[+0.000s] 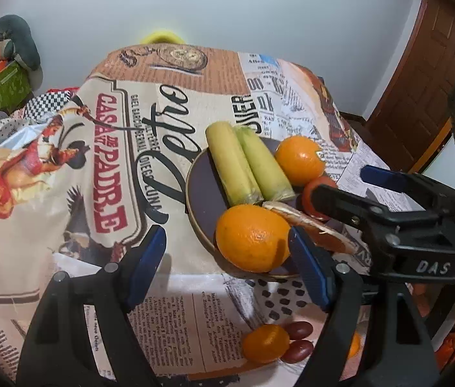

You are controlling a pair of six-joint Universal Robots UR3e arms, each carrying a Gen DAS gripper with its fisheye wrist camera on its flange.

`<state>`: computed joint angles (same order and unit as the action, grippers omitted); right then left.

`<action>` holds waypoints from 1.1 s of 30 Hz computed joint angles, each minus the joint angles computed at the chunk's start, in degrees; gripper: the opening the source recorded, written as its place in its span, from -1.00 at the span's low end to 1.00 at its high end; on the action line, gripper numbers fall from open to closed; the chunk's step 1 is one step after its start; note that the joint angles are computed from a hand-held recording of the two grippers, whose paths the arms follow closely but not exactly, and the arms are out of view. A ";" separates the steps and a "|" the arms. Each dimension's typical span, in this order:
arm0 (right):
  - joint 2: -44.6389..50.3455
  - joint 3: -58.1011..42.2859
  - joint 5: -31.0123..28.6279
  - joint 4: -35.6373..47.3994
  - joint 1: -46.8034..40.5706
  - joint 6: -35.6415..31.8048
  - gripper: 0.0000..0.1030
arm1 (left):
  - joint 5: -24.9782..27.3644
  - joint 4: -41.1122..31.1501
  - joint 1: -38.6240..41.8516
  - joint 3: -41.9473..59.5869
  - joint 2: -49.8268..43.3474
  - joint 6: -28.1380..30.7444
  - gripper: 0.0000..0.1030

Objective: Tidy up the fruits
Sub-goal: 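Lower the orange onto the plate with the left tool while the right tool sets the pomelo, then grasp a small mandarin with the right tool while the left tool grasps the other mandarin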

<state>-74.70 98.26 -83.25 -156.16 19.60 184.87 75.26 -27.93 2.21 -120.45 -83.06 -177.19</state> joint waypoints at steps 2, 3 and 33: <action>-2.23 1.73 -0.63 -0.29 0.00 0.24 0.87 | 0.75 -0.47 -0.63 -0.23 1.46 0.17 0.52; -3.50 2.69 -0.56 -0.31 -0.12 0.32 0.87 | 1.48 -0.45 -1.13 -0.42 2.18 0.03 0.52; -23.27 21.95 -14.89 -3.60 10.34 6.74 0.92 | -1.01 -26.14 7.61 -9.50 38.34 5.67 0.53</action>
<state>-97.97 120.21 -98.14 -159.75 29.94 191.60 74.24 -54.08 9.82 -129.95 -44.73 -171.51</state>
